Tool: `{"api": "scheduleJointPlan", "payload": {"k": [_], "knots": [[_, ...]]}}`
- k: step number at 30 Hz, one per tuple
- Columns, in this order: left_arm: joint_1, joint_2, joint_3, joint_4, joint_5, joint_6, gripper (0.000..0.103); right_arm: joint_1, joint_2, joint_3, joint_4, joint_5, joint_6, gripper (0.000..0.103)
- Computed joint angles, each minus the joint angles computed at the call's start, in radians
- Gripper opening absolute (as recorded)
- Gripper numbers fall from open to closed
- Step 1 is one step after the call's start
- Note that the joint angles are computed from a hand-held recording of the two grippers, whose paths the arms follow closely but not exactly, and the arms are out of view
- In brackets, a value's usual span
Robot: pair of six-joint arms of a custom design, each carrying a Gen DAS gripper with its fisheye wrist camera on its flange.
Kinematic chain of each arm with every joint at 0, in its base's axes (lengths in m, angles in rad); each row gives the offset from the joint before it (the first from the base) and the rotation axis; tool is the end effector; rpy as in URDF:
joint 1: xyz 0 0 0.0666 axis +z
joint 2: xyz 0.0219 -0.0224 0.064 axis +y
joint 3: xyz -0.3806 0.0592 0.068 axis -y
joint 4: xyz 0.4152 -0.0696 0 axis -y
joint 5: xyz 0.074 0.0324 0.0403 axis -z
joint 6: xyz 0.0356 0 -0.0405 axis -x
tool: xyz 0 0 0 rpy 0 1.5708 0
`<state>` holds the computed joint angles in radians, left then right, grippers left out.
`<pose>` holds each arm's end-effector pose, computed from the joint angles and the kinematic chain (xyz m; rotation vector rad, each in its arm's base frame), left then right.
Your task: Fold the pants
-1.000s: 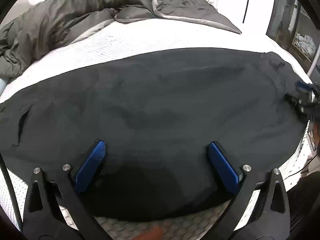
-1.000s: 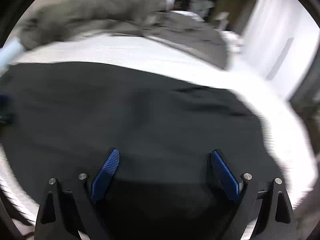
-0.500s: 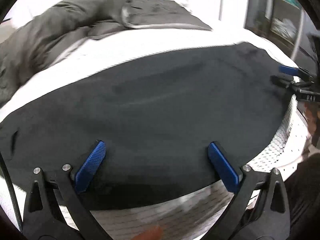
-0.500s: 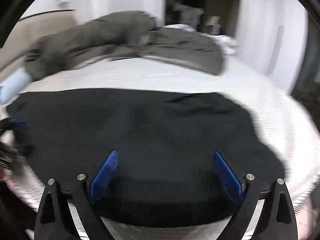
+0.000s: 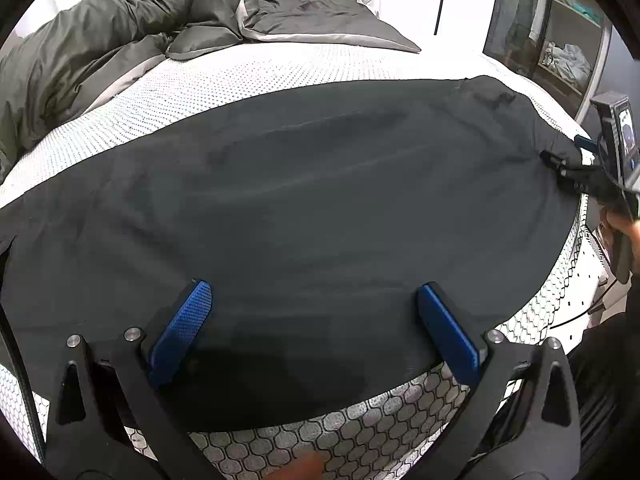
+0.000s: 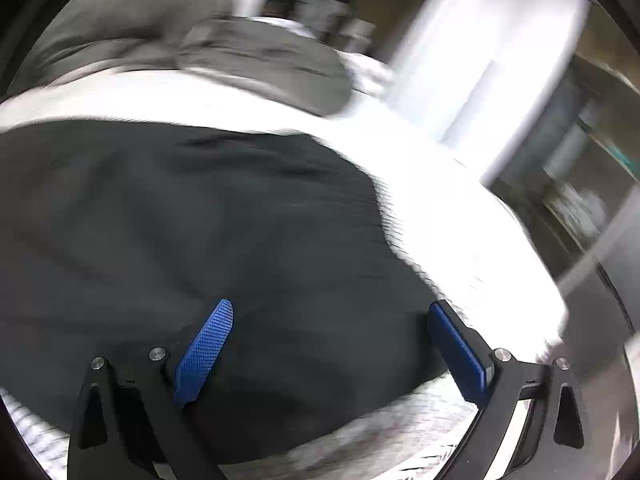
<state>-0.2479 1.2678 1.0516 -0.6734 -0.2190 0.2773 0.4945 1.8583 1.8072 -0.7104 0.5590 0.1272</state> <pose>0.4352 -0.1026 0.3405 -0.1304 2.4282 0.0344 0.6121 0.3081 0.3831 -0.4185 2.1934 -0.4521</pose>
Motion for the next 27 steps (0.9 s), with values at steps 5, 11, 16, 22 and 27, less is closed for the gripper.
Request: {"api": "scheduleJointPlan", "payload": {"k": [5,11,16,22,27], "knots": [[0.002,-0.01,0.013,-0.018,0.008,0.012,0.102,-0.016,-0.011,0.005,0.006,-0.082,-0.066,0.098],[0.004,0.03,0.081,-0.023,0.026,0.001,0.102,0.026,-0.041,0.002,0.035,-0.363,-0.081,0.098],[0.016,0.123,0.15,-0.084,0.032,0.001,0.103,0.082,0.064,0.115,-0.088,-0.438,0.029,0.098],[0.047,0.082,0.103,-0.077,0.001,0.027,0.103,0.043,0.044,0.07,-0.029,-0.205,0.033,0.098],[0.089,0.044,0.066,-0.095,-0.031,0.077,0.103,-0.061,0.017,0.049,-0.052,-0.181,-0.153,0.098]]}}
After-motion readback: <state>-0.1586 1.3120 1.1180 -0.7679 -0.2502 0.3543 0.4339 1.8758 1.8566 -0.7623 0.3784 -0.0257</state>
